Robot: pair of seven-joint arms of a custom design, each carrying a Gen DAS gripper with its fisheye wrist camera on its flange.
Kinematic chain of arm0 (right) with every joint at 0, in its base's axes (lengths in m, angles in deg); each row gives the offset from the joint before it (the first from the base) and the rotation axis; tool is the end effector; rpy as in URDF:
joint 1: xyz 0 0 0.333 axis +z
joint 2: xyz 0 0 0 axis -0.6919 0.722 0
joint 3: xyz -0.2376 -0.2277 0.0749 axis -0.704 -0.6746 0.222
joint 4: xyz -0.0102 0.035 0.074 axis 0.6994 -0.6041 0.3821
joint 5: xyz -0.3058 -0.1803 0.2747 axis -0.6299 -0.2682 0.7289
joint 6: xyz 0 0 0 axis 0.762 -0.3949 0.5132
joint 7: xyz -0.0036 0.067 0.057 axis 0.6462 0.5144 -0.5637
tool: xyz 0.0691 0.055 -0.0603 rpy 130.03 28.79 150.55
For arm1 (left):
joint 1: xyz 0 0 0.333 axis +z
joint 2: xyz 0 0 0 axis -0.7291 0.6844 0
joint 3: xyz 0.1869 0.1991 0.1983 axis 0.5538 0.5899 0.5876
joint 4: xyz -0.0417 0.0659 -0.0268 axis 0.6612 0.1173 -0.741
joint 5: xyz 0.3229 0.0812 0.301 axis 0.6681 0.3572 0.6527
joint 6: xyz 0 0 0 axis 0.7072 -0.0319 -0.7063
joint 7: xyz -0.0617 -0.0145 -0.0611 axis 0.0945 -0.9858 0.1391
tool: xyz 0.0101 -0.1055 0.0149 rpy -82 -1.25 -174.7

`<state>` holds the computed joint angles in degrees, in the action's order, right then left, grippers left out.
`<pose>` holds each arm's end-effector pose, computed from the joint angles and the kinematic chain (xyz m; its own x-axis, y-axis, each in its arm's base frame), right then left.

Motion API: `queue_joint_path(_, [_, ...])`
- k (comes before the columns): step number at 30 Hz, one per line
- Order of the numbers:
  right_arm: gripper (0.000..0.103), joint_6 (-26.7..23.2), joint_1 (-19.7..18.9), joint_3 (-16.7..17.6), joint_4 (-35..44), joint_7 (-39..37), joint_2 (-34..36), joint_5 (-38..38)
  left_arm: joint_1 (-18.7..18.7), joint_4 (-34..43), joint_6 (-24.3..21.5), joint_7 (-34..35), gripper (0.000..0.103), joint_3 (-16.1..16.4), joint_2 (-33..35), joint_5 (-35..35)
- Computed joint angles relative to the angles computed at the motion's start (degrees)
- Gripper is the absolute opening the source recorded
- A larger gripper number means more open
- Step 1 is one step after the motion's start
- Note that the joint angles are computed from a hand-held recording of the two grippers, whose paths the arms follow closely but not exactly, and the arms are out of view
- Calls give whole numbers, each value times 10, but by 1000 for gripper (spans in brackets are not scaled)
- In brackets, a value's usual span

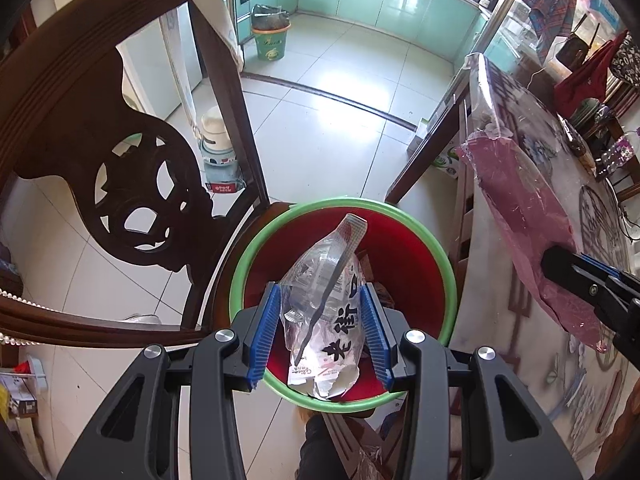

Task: Collect trash
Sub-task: 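Open both tools to drop the clear bag and pink wrapper into the bucket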

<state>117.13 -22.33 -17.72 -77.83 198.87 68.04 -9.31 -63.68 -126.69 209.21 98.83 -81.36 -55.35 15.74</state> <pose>0.5350 0.2750 0.5754 0.0929 -0.9671 -0.2370 -0.9177 0.0093 -0.3973 0.5421 -0.3358 0.5296 0.0063 -0.9930 0.1180 -0.9371 -0.0471 -0.3460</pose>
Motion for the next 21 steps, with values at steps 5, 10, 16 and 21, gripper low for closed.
queue_joint_path(5, [15, -9, -2, 0, 19, -7, 24, 2, 0, 16, -15, 6, 39, 4, 30, 0])
queue_joint_path(10, [15, -15, -4, 2, 26, -11, 35, 1, -3, 29, -21, 15, 39, 9, 48, -15])
queue_joint_path(16, [15, -20, -6, 2, 27, -13, 40, 2, -7, 49, -36, 34, 40, 13, 71, -24])
queue_joint_path(21, [15, -25, -6, 5, 37, -20, 49, -13, -8, 50, -40, 41, 40, 16, 76, -29])
